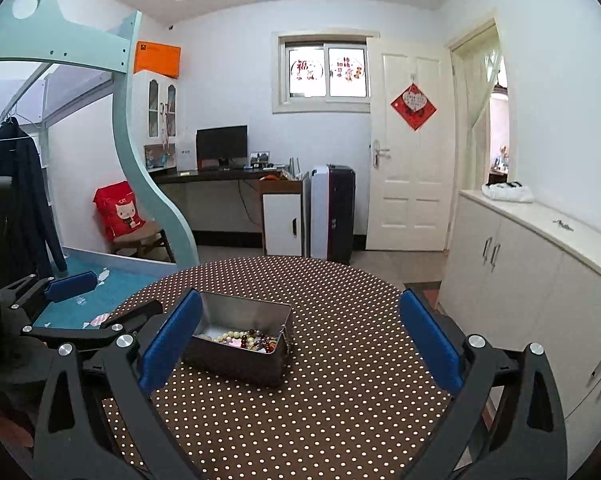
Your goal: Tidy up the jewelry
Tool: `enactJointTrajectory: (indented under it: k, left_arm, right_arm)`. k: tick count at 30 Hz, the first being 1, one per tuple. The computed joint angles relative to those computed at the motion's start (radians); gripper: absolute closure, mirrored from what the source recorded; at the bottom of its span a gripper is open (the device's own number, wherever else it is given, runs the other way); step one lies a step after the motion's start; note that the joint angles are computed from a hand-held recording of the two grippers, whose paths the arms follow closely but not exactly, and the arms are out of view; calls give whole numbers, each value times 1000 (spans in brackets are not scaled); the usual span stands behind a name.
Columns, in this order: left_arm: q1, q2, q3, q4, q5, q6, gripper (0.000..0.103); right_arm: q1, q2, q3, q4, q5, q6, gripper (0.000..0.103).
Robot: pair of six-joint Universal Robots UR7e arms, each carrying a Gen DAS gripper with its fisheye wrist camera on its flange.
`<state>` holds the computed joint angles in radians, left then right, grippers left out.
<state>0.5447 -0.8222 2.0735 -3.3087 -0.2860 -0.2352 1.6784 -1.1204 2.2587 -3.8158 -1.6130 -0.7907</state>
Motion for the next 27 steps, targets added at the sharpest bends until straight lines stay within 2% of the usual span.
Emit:
enactJointTrajectory:
  k: [8, 13, 16, 21, 27]
  left_arm:
    - [-29, 27, 9, -45, 1, 41, 13]
    - [-39, 54, 3, -81, 17, 55, 13]
    - [-41, 50, 7, -75, 15, 44, 13]
    - [-43, 45, 4, -17, 62, -25, 13]
    - [-43, 37, 11, 4, 62, -69, 13]
  right_arm:
    - [-16, -12, 22, -16, 29, 14, 7]
    - [-19, -10, 28, -35, 20, 24, 7]
    - [-22, -11, 35, -54, 21, 21, 7]
    - [-27, -15, 40, -58, 33, 29, 7]
    - [-28, -12, 45, -68, 18, 30, 7]
